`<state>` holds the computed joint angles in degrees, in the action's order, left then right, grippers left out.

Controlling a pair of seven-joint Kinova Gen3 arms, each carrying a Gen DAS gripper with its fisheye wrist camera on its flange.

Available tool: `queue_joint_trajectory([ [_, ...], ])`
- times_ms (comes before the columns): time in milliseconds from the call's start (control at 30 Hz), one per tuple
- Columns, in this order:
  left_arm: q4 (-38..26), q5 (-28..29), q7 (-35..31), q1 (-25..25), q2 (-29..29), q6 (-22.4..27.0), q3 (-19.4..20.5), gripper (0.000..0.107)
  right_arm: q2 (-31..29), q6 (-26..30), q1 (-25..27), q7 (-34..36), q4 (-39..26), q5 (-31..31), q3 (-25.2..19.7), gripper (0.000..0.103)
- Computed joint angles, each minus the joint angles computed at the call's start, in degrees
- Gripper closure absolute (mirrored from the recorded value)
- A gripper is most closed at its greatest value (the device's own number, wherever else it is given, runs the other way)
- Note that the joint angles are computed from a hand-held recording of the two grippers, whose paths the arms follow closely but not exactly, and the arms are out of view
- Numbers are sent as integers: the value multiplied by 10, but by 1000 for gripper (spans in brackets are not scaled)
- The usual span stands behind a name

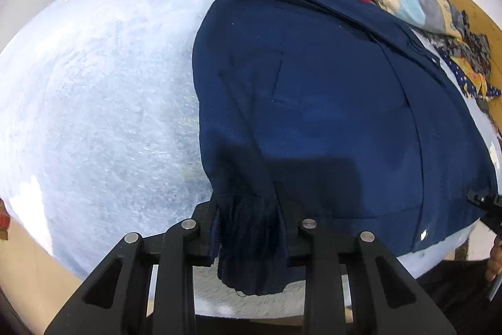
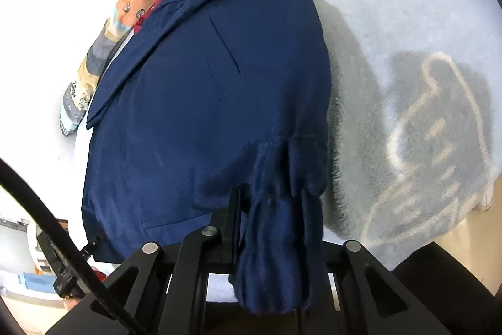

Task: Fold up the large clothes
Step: 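Grasp the jacket hem with both grippers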

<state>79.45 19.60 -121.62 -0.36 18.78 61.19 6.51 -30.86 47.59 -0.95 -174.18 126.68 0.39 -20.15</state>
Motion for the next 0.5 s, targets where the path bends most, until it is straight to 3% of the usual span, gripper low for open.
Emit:
queue_joint_trajectory([
  [233,58,3,12,9,-27,-70,-2,74,-19,-32,37,-60,26,18,-51,89],
  [367,30,-12,5,17,-12,-37,5,45,-17,-28,44,-72,21,26,-61,89],
  [500,37,-27,10,31,-16,-49,3,39,-20,-38,41,-80,27,18,-50,89],
])
